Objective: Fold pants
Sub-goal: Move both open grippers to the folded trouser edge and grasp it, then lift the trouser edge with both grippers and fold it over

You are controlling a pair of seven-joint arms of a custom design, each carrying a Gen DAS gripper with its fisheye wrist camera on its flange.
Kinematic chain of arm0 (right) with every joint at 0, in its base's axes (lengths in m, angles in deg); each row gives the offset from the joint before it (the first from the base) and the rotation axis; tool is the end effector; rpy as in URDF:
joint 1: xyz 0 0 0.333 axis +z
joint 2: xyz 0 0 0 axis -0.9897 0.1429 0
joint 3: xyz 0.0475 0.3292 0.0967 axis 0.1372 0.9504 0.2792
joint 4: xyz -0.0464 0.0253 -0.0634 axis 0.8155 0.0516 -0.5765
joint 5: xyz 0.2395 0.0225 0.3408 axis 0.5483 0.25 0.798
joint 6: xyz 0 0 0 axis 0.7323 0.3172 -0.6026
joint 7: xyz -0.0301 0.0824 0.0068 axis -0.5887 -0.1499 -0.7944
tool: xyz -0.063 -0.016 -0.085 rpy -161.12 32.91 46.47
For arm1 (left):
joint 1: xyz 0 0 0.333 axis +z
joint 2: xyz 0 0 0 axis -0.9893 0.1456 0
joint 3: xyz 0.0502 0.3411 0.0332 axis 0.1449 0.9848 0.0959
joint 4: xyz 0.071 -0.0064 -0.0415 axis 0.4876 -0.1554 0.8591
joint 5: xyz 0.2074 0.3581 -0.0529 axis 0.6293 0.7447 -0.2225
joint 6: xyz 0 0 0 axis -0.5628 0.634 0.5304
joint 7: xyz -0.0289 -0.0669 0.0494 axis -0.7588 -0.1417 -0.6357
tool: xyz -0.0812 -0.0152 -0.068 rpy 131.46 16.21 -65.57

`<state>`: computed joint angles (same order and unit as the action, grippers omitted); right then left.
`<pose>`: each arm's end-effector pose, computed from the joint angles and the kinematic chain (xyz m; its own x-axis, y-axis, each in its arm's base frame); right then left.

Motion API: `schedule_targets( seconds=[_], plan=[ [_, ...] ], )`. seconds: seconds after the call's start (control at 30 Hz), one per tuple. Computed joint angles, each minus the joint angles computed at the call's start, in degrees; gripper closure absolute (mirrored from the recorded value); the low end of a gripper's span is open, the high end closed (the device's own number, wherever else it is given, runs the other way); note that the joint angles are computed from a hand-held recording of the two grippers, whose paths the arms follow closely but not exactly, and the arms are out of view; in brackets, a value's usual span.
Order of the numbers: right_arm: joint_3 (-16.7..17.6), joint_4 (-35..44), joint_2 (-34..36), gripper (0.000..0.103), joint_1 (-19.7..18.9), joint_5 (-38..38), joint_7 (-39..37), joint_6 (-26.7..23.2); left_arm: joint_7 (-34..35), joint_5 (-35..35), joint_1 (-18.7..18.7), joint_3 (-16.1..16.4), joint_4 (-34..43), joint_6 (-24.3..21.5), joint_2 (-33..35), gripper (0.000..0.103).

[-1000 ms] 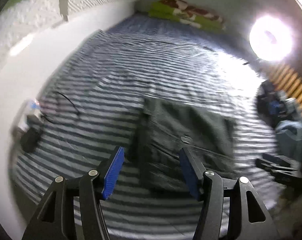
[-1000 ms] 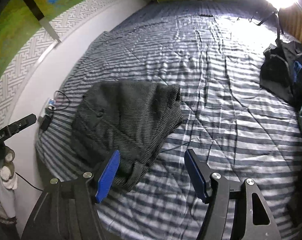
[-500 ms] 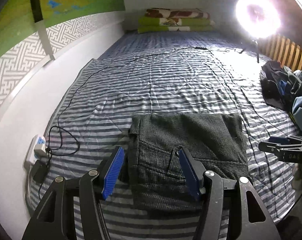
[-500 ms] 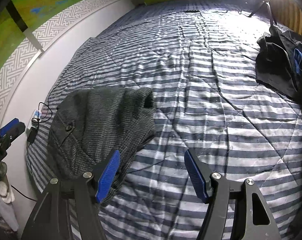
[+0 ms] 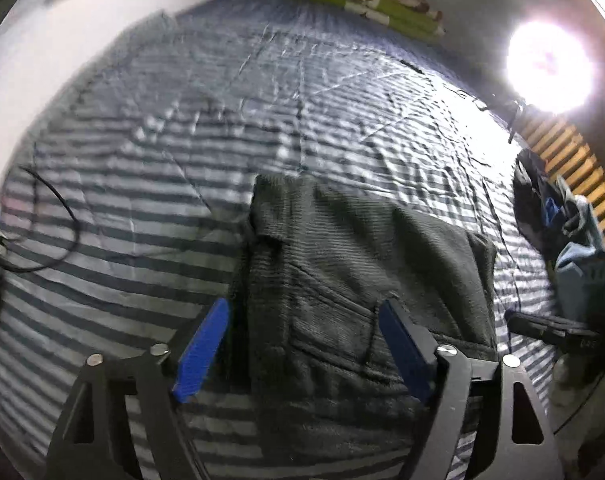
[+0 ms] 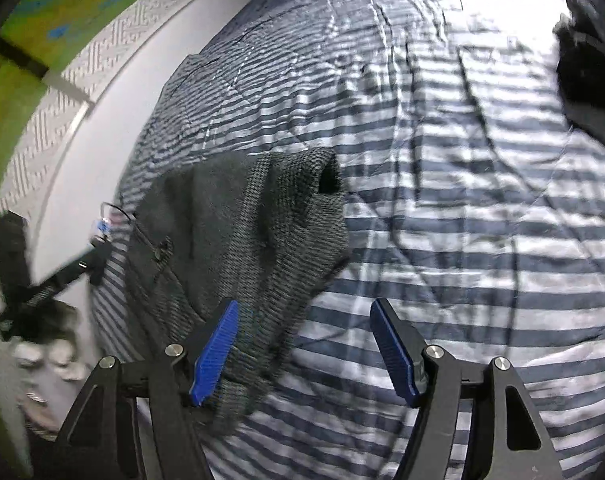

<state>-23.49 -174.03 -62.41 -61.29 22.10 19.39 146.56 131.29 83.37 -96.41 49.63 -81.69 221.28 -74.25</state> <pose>0.5478 0.3386 0.4085 0.1077 -0.8435 -0.5262 -0.9678 0.0320 -0.2495 0.5858 -0.2647 0.4199 0.0065 -0.9635 0.2675 -0.9047 -0.1196 -0.4090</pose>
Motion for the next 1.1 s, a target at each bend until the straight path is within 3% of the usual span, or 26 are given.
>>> schedule_targets(
  seconds=[0.07, 0.13, 0.2, 0.27, 0.37, 0.43, 0.6, 0.67, 0.7, 0.73, 0.83, 0.97, 1.1],
  plan=[
    [-0.3, 2.0, 1.7, 0.036, 0.4, -2.1, 1.2, -2.0, 1.0, -2.1, 1.0, -0.1, 0.7, -0.2, 1.3, 0.021],
    [-0.7, 3.4, 3.1, 0.036, 0.9, -5.3, 3.5, -3.2, 6.8, -8.7, 3.4, -2.1, 1.9, -1.3, 3.3, 0.019],
    [0.3, 4.4, 4.6, 0.035, -0.2, -3.4, 3.5, -4.5, 11.0, -13.2, 4.6, -3.1, 3.4, -3.4, 5.1, 0.019],
    [1.4, 4.1, 4.8, 0.028, -0.9, -1.1, 1.7, -2.6, 11.4, -13.1, 3.9, -2.4, 4.0, -3.8, 6.3, 0.017],
    [2.0, 4.6, 5.5, 0.025, -1.1, -0.3, 0.6, -1.9, 15.2, -18.1, 5.0, -3.8, 4.0, -2.1, 7.5, 0.015],
    [3.8, 5.0, 6.1, 0.025, -2.5, 4.2, -3.0, -1.4, 18.6, -22.7, 6.1, -5.4, 4.0, -1.2, 8.2, 0.015],
    [5.2, 6.5, 7.3, 0.026, -3.7, 11.1, -10.3, -2.7, 18.3, -20.4, 3.1, -3.6, 2.4, 2.4, 7.9, 0.019],
    [5.6, 7.3, 8.0, 0.039, -4.1, 13.8, -13.4, -4.3, 18.0, -20.9, 2.9, -3.7, 1.3, 4.4, 7.5, 0.026],
    [5.7, 8.0, 8.6, 0.046, -4.2, 14.7, -14.6, -5.7, 16.8, -20.0, 2.0, -3.0, 0.5, 6.0, 7.1, 0.035],
    [5.5, 8.6, 9.1, 0.060, -4.1, 15.4, -15.1, -6.8, 15.6, -19.0, 1.2, -2.4, 0.0, 7.0, 6.7, 0.048],
    [5.1, 9.3, 9.2, 0.079, -3.1, 16.1, -16.5, -6.6, 12.4, -18.1, 0.3, -1.7, -1.8, 10.5, 5.3, 0.069],
    [4.2, 9.2, 8.2, 0.083, -1.7, 14.6, -16.4, -5.4, 5.8, -13.2, -2.4, 0.9, -2.7, 11.4, 3.9, 0.074],
    [4.2, 9.2, 7.3, 0.085, -1.2, 14.6, -16.7, -4.1, 5.8, -14.4, -0.7, -1.3, -4.2, 12.8, 1.4, 0.076]
  ],
)
